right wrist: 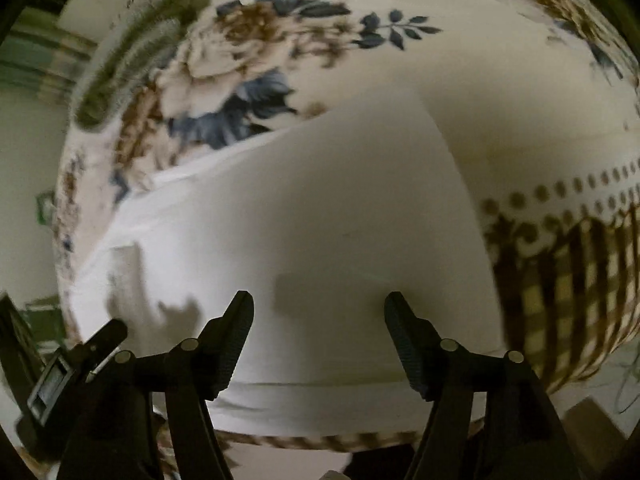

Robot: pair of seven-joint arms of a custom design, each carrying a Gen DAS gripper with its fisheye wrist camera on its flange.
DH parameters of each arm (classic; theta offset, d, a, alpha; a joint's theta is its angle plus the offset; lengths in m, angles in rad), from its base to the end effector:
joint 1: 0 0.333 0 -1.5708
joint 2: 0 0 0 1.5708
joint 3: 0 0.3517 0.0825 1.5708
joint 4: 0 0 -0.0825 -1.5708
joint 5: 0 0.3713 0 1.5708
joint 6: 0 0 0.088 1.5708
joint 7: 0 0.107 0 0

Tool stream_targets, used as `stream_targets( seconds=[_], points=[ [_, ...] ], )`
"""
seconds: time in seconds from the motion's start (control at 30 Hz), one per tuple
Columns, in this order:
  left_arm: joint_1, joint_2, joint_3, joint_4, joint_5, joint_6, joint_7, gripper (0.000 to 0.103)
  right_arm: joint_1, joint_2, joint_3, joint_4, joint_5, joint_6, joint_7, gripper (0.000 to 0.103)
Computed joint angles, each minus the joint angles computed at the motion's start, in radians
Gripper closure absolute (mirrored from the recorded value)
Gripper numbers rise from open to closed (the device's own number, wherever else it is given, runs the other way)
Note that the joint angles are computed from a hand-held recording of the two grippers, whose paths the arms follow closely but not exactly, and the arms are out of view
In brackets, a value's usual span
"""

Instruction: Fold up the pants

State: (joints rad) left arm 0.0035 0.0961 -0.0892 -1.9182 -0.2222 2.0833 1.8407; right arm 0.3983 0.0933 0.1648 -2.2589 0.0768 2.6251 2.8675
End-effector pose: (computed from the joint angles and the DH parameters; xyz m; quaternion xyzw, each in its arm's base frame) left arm 0.5793 -0.0593 0.4911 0.6089 -0.7858 0.1009 0.0393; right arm 0.4668 0.2910 0.3938 -0.3732 0.9172 0.0502 0.1305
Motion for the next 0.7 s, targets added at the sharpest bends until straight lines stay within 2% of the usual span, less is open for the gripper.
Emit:
stream_targets(
  seconds=[0.03, 0.07, 0.1, 0.17, 0.3, 0.5, 0.57, 0.63, 0.67, 0.7],
  points=[
    [-0.009, -0.006, -0.006, -0.021, 0.030, 0.028, 0.009, 0.038, 0.002, 0.011, -0.002, 0.025, -0.027, -0.052, -0.005, 0.029],
    [-0.019, -0.015, -0.009, -0.040, 0.074, 0.056, 0.008, 0.072, 0.006, 0.026, -0.001, 0.056, -0.055, -0.103, -0.015, 0.028],
    [-0.021, -0.021, -0.011, -0.053, 0.089, 0.068, 0.018, 0.083, 0.012, 0.043, 0.001, 0.087, -0.078, -0.141, -0.019, 0.026],
    [-0.014, -0.047, -0.008, -0.083, 0.060, 0.103, 0.055, 0.085, 0.019, 0.067, 0.005, 0.131, -0.106, -0.194, -0.029, 0.024],
    [-0.001, -0.067, -0.003, -0.096, 0.054, 0.111, 0.055, 0.086, 0.033, 0.087, 0.013, 0.166, -0.137, -0.205, -0.035, 0.024],
    [0.003, -0.043, -0.004, -0.068, 0.057, 0.082, -0.013, 0.083, 0.049, 0.091, 0.016, 0.183, -0.162, -0.205, -0.012, 0.018],
    [0.007, -0.056, -0.002, -0.066, 0.018, 0.078, -0.005, 0.083, 0.067, 0.087, 0.016, 0.215, -0.195, -0.242, 0.029, 0.015],
    [0.015, -0.083, 0.002, -0.072, -0.008, 0.096, -0.007, 0.074, 0.079, 0.074, 0.012, 0.231, -0.233, -0.284, 0.066, 0.010],
    [0.020, -0.092, 0.004, -0.073, -0.021, 0.097, -0.007, 0.061, 0.085, 0.066, 0.011, 0.240, -0.250, -0.307, 0.086, 0.007],
    [0.028, -0.105, 0.009, -0.078, -0.032, 0.103, -0.011, 0.041, 0.087, 0.067, 0.010, 0.256, -0.260, -0.325, 0.093, 0.004]
  ],
)
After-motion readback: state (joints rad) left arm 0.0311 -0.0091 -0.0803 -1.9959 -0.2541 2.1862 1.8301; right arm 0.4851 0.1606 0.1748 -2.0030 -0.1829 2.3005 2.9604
